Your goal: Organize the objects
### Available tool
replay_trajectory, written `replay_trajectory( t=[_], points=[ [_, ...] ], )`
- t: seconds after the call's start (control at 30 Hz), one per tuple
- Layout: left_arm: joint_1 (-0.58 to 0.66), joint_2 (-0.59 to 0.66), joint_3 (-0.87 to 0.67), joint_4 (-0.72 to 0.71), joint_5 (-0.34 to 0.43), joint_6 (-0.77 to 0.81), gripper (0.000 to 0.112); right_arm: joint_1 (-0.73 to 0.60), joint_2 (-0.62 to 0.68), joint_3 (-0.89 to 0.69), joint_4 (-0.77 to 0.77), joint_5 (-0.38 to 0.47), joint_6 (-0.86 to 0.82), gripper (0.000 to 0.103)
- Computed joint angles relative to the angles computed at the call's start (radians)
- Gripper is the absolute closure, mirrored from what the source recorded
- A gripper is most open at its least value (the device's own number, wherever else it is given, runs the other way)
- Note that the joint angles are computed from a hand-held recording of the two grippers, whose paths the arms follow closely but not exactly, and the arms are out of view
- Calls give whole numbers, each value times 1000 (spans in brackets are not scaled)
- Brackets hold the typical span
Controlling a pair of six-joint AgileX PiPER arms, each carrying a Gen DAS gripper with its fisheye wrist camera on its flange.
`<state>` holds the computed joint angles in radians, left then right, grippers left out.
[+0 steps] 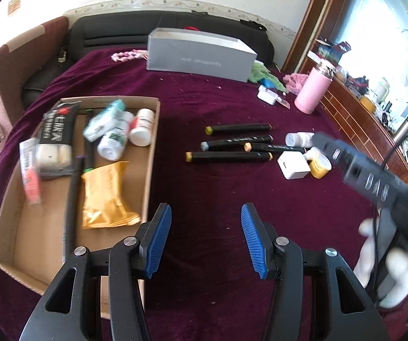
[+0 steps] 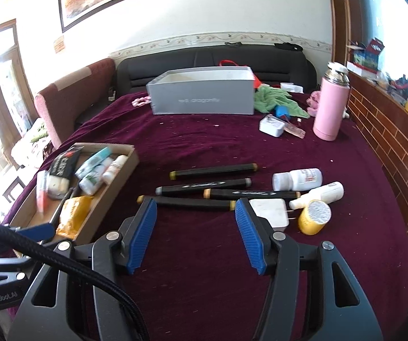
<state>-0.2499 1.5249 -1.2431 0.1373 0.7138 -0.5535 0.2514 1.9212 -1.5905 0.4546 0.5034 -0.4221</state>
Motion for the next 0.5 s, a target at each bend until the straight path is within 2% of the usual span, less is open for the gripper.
replay_trajectory(
  t=[0.27,0.4,0.5],
  points=[
    [-30,134,-119,-40,0,42,67,-236,186,-265,105,77,98,45],
    [-37,237,-220,-33,-12,62,67,-311,230,-273,242,67,54,45],
    [-8,343,-339,-32,-5,45,67,-341,270,-316,258,120,83,45]
  ],
)
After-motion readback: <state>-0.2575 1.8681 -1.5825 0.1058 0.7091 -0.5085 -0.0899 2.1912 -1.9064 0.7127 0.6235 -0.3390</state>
